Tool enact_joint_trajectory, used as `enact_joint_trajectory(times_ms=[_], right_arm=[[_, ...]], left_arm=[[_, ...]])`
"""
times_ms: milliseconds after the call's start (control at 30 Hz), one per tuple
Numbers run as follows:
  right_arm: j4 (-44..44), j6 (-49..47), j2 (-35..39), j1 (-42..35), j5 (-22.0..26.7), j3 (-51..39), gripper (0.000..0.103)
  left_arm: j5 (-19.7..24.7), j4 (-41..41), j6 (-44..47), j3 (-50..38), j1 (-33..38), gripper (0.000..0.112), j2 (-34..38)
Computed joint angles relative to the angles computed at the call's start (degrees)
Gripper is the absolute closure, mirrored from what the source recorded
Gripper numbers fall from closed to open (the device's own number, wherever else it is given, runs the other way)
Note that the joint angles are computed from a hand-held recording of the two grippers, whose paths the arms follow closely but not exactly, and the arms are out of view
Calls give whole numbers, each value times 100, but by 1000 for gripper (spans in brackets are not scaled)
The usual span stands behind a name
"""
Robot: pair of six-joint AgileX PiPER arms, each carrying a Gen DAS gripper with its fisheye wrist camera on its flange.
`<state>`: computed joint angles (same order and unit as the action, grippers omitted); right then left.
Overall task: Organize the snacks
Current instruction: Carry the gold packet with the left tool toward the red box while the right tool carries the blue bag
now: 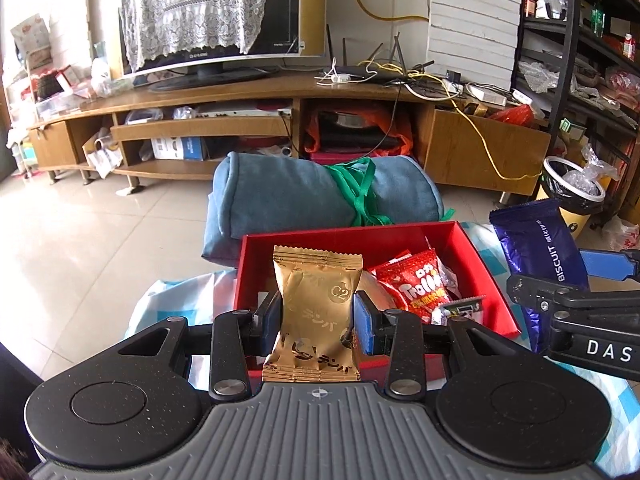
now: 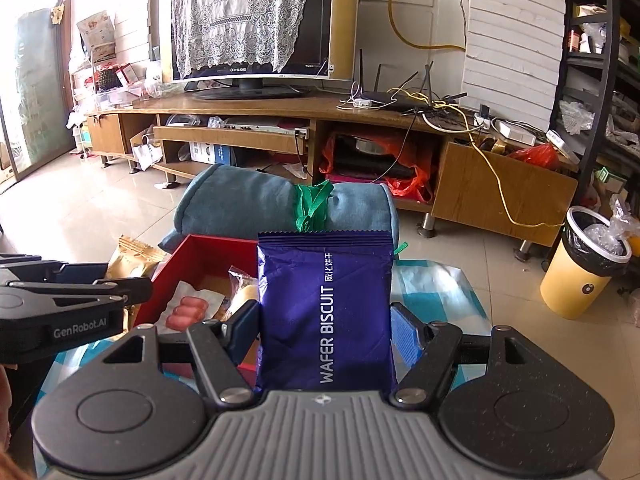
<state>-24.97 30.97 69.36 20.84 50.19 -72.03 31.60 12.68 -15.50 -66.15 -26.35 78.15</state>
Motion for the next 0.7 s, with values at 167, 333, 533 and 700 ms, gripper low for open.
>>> enact_joint_trajectory(times_ms=[167,333,533,700], right_arm=[[89,-102,174,-111,-96,-157,39],[280,-311,383,-306,-169,-327,39],[422,-489,620,-450,-227,-509,39],[584,-663,827,-585,-282,-647,39]], left_arm=[[14,62,-35,-174,31,66,158],[47,87,-37,-351,50,66,352],[84,151,-46,-535,29,66,567],[141,154,-50,-726,51,66,757]])
